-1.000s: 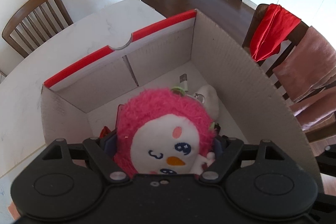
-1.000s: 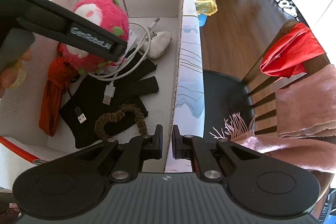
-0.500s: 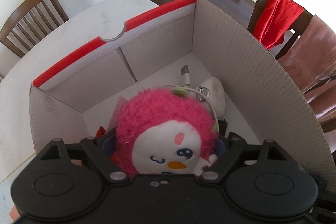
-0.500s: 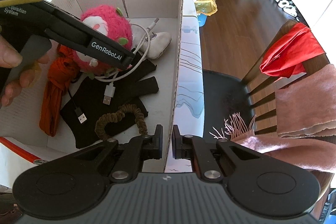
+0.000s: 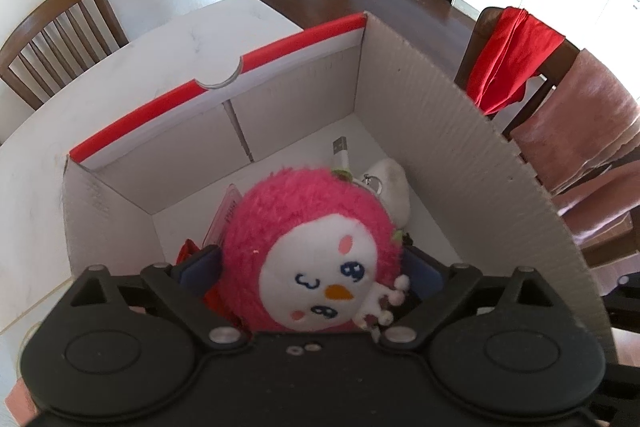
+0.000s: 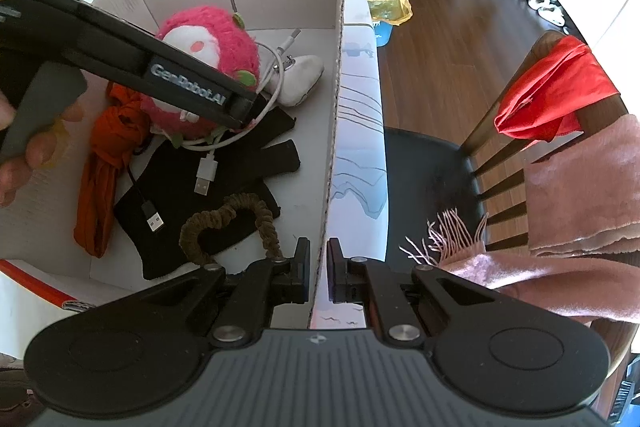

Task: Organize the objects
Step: 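Open the left gripper to drop the pink plush and withdraw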

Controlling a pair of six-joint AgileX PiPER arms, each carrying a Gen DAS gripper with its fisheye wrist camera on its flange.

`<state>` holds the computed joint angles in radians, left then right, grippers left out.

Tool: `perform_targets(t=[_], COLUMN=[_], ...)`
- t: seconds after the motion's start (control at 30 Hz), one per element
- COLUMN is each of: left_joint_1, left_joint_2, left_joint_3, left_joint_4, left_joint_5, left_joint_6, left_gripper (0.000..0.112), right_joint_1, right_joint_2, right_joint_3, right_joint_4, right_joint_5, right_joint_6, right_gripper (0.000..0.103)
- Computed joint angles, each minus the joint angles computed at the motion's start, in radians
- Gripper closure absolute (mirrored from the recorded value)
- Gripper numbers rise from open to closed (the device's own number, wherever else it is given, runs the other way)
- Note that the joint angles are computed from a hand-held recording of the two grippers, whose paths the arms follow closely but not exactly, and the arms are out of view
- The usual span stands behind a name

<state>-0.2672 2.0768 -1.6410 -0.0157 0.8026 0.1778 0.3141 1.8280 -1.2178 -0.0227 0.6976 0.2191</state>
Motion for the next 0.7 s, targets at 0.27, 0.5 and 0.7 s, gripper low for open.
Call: perform_targets(t=[0.27,0.5,0.7], left_joint_1=[0.027,0.087,0.155], left_joint_2=[-0.079,-0.179,-0.292], left_joint_3=[0.056,0.128,0.22], left_joint_4=[-0.078,-0.159,-0.237], left_joint_5=[-0.021,-0.042,-0.068], left_joint_6=[0.06,0.116,0.184], left_gripper=[0.017,0.016,0.016], right_joint_1=[-0.001,0.006,0.008], right_joint_2=[-0.003,-0.011,-0.02], right_joint_3=[0.005,0.006,0.006], right_joint_4=[-0.005,-0.023,-0.03], right_joint_5=[-0.003,0.0,-0.001], right_joint_6=[0.003,0.013,0.018], right_gripper=[0.095,0.095,0.095])
